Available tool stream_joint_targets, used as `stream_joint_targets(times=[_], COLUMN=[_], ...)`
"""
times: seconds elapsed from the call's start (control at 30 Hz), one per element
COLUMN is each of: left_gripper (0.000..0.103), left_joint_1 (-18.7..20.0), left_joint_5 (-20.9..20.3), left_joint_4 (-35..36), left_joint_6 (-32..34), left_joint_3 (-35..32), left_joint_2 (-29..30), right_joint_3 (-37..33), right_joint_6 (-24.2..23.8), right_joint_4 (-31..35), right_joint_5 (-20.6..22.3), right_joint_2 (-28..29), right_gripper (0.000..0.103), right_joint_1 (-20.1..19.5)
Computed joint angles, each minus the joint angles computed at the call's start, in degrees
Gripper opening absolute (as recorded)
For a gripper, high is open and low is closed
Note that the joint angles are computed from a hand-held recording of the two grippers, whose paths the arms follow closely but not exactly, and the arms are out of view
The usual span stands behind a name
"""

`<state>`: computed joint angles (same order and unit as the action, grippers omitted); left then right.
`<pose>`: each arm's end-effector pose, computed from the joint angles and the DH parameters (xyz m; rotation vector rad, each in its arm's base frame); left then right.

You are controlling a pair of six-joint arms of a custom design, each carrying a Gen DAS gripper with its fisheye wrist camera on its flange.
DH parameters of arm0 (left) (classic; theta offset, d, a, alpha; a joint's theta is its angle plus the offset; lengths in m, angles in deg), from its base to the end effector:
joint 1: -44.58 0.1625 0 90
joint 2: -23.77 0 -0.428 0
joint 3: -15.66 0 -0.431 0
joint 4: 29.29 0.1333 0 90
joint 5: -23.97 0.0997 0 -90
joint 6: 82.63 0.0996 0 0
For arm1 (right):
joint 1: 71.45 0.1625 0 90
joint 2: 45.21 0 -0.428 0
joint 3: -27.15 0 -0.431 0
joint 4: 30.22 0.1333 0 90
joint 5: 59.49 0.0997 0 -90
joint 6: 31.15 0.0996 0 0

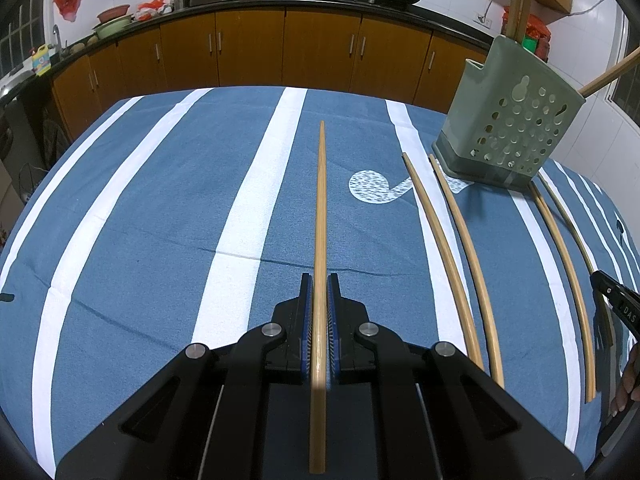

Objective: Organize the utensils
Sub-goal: 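Hold the grasped chopsticks on the cloth, aligning them along the fingers, then lift both chopsticks and lower them into the green holder, opening both grippers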

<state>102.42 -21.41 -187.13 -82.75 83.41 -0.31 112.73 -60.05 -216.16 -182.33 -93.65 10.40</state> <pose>-0.2657 -0.8045 0.0157 0.4593 2.3631 -0.7668 -0.0279 -0.7544 0.2645 0.0357 -2.1597 0.9389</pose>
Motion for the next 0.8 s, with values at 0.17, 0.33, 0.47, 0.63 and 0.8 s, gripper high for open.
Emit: stream_joint_targets(times=[0.17,0.33,0.47,0.63,0.8], left_gripper=[0.009,0.009,0.009,0.008,0.008], left_joint_1=[0.0,-0.3,-0.5,-0.7,-1.3], left_joint_5=[0.0,1.2,1.2,1.3,0.2], left_joint_4=[0.0,0.3,-0.1,1.7,-1.3], left_joint_6=[0.0,1.4,2.2,2.5,3.7], left_joint_3=[0.0,0.1,1.5,1.1,1.9], left_joint_2=[0.0,0.1,-0.5,-0.5,-1.7], right_joint_3=[0.0,0.5,1.7,2.3,3.4], right_joint_6=[0.0,-0.3,-0.2,0.3,-1.0], right_joint_4=[0.0,-0.4,-0.2,0.3,-3.0], right_joint_5=[0.0,-0.1,0.9,1.2,2.9], right_joint_2=[0.0,-0.1,-0.9,-1.8,-3.6], right_gripper=[0.009,0.009,0.009,0.008,0.008], right_joint_1=[0.0,0.0,-0.2,-0.1,0.7])
